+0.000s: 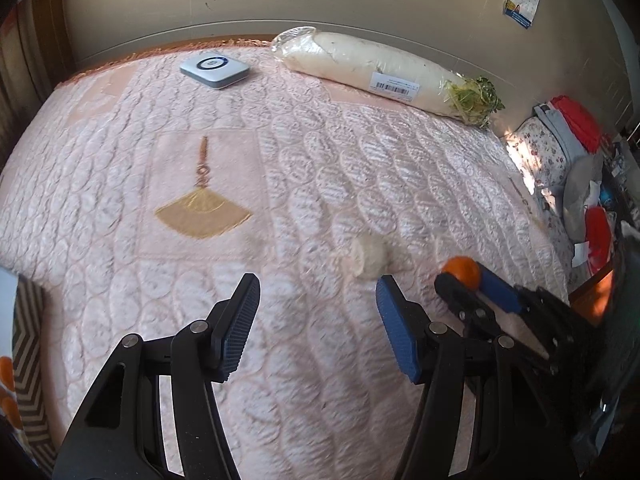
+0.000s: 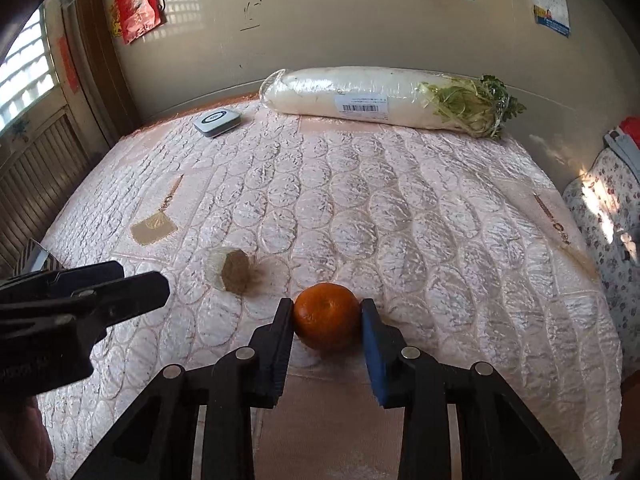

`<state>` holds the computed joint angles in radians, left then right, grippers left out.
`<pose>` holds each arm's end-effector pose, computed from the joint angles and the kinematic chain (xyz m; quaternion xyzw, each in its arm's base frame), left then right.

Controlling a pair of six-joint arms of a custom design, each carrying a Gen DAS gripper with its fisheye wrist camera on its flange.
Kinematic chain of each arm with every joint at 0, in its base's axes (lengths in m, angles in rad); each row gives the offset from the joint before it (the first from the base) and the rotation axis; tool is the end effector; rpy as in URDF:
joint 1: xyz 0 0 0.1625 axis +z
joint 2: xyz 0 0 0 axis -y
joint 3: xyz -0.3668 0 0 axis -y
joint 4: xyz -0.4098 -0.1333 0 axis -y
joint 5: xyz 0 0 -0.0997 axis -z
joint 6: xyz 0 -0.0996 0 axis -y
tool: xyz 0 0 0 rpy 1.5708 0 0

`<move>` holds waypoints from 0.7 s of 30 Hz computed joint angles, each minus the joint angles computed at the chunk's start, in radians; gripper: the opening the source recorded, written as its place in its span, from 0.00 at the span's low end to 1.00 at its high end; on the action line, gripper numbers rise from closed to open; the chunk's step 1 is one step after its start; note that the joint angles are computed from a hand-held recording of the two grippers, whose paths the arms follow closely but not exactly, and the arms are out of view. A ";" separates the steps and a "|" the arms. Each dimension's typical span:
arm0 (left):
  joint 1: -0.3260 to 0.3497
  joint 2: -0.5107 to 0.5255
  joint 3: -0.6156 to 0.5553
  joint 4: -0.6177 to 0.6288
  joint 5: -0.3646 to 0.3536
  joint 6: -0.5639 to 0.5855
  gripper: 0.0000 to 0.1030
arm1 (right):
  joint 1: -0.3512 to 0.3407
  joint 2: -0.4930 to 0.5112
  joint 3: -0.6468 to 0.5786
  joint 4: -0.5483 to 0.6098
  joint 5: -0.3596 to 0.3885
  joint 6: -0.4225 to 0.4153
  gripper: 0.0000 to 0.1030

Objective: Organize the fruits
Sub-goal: 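Grasp the orange with the right gripper while the left grasps the rice-cake slice, then carry the orange and rice-cake slice back over the tray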

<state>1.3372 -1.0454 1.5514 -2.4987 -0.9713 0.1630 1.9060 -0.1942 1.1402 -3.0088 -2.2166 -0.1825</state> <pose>0.0299 -0.6928 0.2470 0.1234 0.9281 -0.2101 0.2815 0.3078 -0.6606 -0.1221 0.1607 -0.9089 0.2537 0.2893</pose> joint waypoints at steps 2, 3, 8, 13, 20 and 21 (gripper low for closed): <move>-0.001 0.022 -0.026 0.018 -0.016 -0.009 0.59 | 0.000 -0.013 0.018 -0.025 -0.014 0.008 0.31; -0.002 0.032 -0.035 0.023 -0.020 -0.009 0.59 | -0.003 -0.025 0.032 -0.034 -0.008 0.019 0.31; 0.000 0.086 -0.081 0.063 -0.018 -0.013 0.59 | -0.004 -0.036 0.042 -0.045 -0.029 0.026 0.31; 0.012 0.116 -0.110 0.059 -0.027 -0.015 0.32 | -0.006 -0.041 0.050 -0.040 -0.013 0.024 0.31; 0.019 0.087 -0.090 0.057 -0.047 -0.003 0.17 | -0.001 -0.044 0.060 -0.047 -0.009 0.026 0.31; 0.017 0.076 -0.077 0.049 -0.038 -0.004 0.17 | 0.002 -0.045 0.063 -0.049 -0.009 0.027 0.31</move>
